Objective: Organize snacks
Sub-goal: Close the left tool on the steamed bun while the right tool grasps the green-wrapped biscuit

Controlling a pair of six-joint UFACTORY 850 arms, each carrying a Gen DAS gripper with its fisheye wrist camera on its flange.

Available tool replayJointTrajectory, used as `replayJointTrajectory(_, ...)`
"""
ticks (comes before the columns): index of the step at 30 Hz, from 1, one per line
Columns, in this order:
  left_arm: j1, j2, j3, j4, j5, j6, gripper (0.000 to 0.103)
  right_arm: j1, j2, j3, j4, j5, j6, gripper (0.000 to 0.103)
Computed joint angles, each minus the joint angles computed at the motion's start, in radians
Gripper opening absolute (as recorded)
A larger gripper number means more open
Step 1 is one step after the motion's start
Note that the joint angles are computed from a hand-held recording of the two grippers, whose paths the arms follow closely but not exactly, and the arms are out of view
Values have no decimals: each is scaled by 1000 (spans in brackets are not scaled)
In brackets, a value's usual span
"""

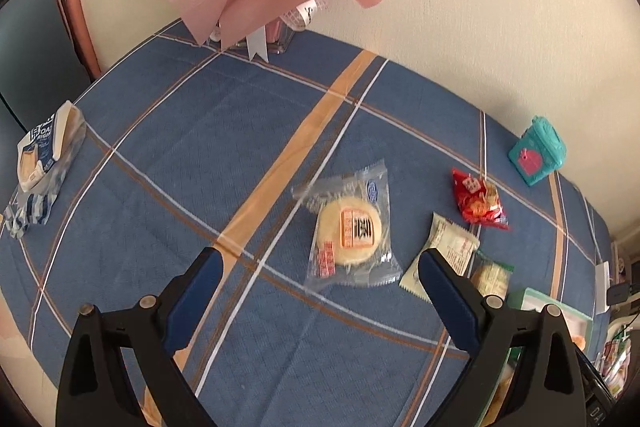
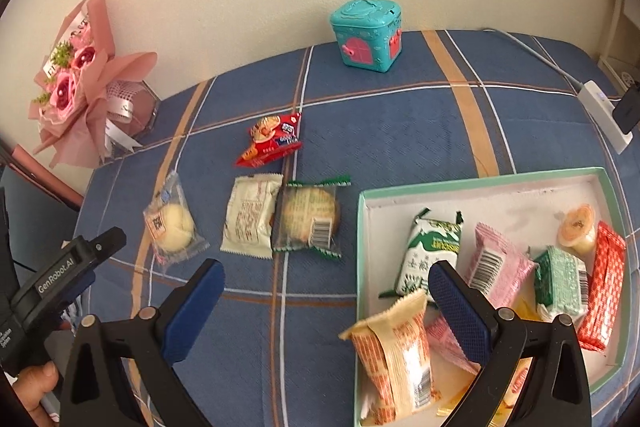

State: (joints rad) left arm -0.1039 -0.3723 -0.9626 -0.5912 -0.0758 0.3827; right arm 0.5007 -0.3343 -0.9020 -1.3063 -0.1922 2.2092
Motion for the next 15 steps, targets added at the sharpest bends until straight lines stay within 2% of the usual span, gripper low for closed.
replayJointTrajectory(3,7,-25,-24,-95,5,86,98,-15,-37,-43,119,14,-138,94)
replayJointTrajectory(5,10,-42,-37,-221,-2,216,98,-22,-65,-74,205,13,-235,91)
replayJointTrajectory(7,10,-65,-52,-280,-8,276,98,-30,-96,-107,283,23,-326,82)
replayJointTrajectory(9,7,-86,-67,-342,-15,338,98,-38,-127,-139,423,29,-479,80)
replayJointTrajectory(12,-4,-114,-91,-324,-21,329,97,-44,-175,-189,624,-1,-693,75)
replayJointTrajectory(13,-7,-122,-98,-309,-22,317,97,-45,-188,-203,656,-14,-729,71)
replayJointTrajectory(15,-16,-139,-113,-296,-22,311,97,-51,-211,-224,718,-21,-797,71)
